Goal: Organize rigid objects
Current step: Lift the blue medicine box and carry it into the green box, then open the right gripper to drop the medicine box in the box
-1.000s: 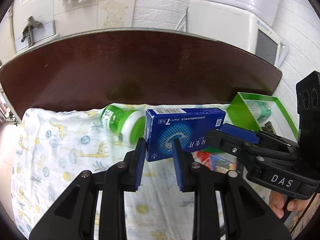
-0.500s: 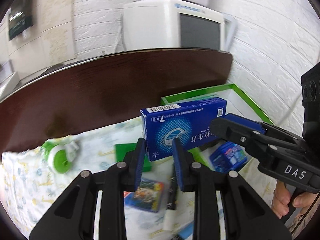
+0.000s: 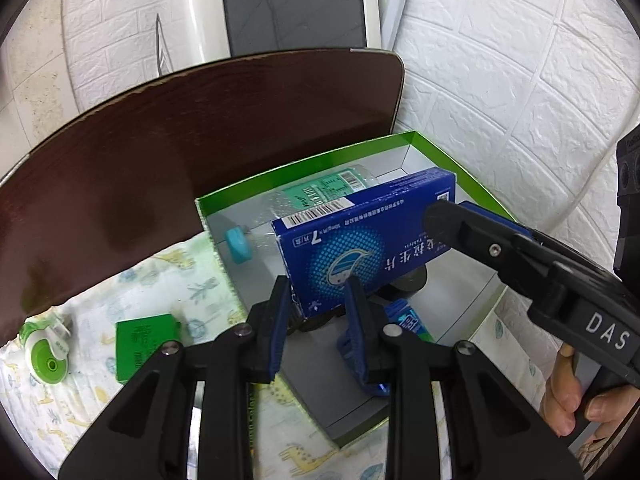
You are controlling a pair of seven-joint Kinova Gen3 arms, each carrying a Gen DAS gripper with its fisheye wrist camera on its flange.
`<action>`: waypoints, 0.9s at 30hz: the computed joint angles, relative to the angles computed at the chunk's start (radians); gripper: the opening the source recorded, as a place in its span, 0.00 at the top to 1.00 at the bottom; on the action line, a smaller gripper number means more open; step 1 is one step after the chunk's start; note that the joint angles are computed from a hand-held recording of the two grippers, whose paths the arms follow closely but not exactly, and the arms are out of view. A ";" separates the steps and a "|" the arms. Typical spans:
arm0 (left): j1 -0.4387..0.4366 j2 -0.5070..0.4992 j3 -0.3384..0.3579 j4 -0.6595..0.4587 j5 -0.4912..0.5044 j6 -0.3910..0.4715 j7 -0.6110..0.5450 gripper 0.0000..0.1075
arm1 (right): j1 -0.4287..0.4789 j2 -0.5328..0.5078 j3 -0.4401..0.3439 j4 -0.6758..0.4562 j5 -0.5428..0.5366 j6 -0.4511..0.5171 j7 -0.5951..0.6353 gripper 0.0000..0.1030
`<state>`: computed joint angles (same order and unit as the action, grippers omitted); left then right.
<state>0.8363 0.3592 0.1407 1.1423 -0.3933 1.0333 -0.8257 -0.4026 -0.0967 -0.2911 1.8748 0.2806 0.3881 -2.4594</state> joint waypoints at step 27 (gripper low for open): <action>0.040 0.089 -0.049 -0.136 0.042 0.054 -0.044 0.75 | 0.110 -0.028 -0.048 0.059 0.108 0.003 -0.192 0.55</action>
